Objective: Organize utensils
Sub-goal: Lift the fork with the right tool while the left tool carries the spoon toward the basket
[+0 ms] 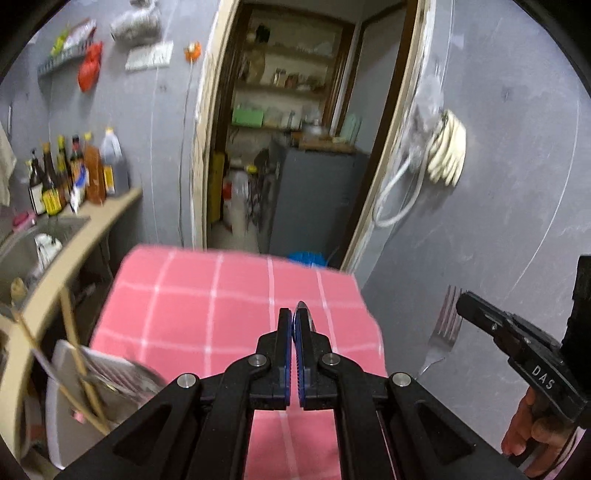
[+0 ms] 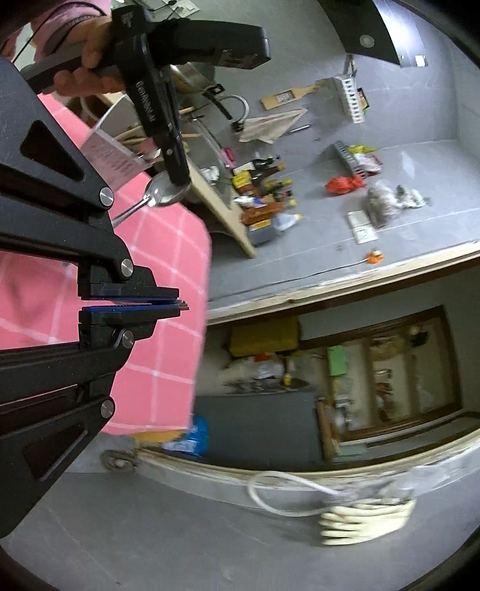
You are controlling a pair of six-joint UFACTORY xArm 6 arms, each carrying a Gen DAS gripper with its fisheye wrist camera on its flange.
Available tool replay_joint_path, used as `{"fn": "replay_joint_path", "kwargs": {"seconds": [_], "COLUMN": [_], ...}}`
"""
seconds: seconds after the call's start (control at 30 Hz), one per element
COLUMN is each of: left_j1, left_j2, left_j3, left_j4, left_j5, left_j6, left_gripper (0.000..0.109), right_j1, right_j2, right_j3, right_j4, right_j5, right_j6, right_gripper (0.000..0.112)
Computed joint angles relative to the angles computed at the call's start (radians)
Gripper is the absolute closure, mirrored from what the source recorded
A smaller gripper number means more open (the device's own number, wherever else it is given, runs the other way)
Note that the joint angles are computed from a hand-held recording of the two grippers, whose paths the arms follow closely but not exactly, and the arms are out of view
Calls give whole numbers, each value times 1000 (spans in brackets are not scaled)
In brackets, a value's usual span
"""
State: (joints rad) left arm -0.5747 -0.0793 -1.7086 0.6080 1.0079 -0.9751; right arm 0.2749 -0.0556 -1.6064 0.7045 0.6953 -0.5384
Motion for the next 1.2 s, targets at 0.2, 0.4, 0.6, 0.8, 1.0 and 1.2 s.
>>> {"fn": "replay_joint_path", "kwargs": {"seconds": [0.2,0.4,0.6,0.8,1.0,1.2], "left_j1": [40,64,85,67,39,-4], "left_j2": [-120,-240,-360,-423,-457,-483], "left_j3": [10,66,170,247,327,389], "left_j4": [58,137,166,199,202,256], "left_j5": [14,73,125,152,155,155], "left_j6": [48,98,130,173,249,293], "left_gripper": [106,106,106,106,106,106], "right_j1": [100,237,355,435,484,504], "right_j2": [43,100,110,79,36,-14], "right_j3": [-143,-258,-265,-191,-96,14], "right_j4": [-80,-185,-321,-511,-725,-932], "right_j5": [-50,-113,-181,-237,-292,-362], "right_j6": [81,138,206,296,412,578], "right_gripper": [110,110,110,110,110,110]}}
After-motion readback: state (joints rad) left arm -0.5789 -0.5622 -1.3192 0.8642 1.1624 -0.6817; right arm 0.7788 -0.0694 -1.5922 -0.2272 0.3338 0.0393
